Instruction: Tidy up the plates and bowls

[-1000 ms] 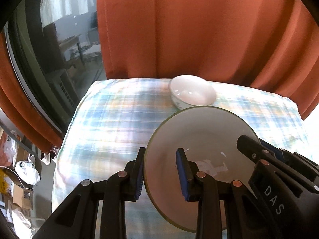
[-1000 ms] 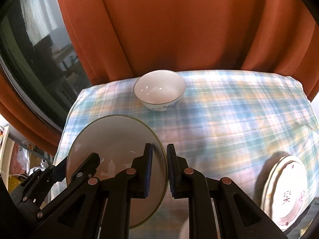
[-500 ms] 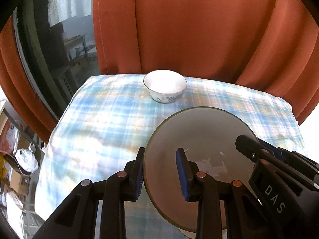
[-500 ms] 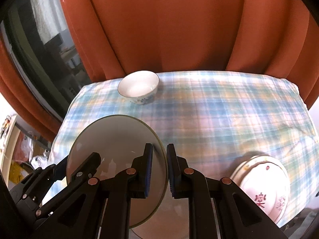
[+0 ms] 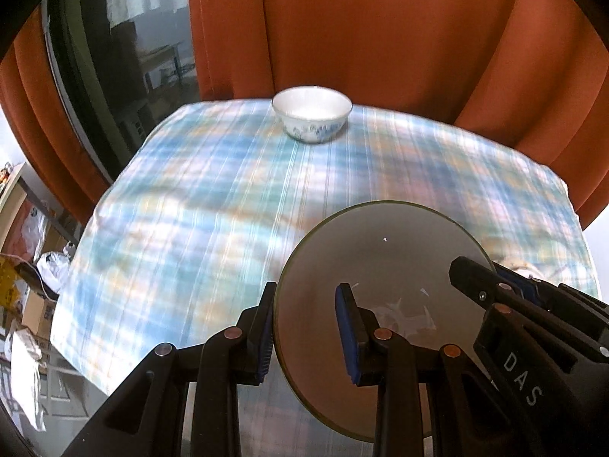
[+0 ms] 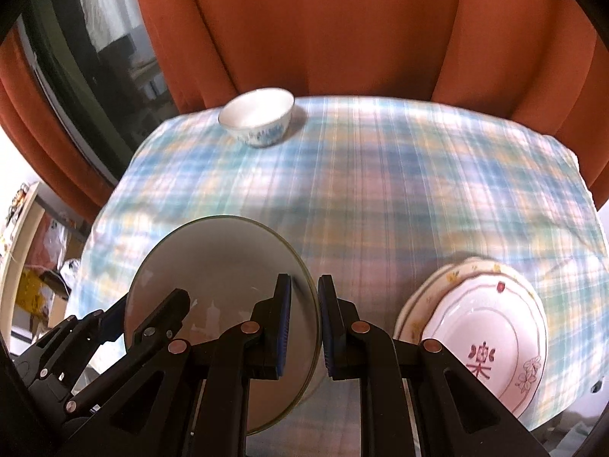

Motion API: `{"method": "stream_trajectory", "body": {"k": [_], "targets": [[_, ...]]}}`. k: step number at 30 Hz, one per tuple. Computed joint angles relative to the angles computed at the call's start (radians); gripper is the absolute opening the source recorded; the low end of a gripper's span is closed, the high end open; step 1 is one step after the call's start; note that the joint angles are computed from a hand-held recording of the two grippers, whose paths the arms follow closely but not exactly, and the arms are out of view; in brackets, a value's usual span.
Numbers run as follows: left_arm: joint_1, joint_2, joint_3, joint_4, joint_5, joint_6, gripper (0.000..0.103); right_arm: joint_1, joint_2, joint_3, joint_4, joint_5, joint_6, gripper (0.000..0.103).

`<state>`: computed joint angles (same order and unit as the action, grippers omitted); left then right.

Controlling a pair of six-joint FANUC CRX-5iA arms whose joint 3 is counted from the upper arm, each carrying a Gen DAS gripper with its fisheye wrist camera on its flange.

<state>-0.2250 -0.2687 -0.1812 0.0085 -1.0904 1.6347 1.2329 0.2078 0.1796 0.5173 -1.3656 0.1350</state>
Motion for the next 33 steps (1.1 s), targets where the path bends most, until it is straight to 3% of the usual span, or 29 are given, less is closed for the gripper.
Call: {"method": "stream_trajectory", "body": {"k": [22,29,33], "targets": [[-0.032,0.024,-0.025,-0.060,-0.007,0.036,0.028,-0.012,0.017,-0.026,-0.077,0.015,0.019,0.018],[-0.052,0.040,-0.024,-0.079,-0.015,0.069,0.028,0.000,0.022,-0.052,-0.032,0.011,0.020,0.021],[-0.052,0.034,-0.030,-0.079,-0.005,0.068,0.036,-0.001,0.018,-0.064,-0.034,0.012,0.010,0.021]]}}
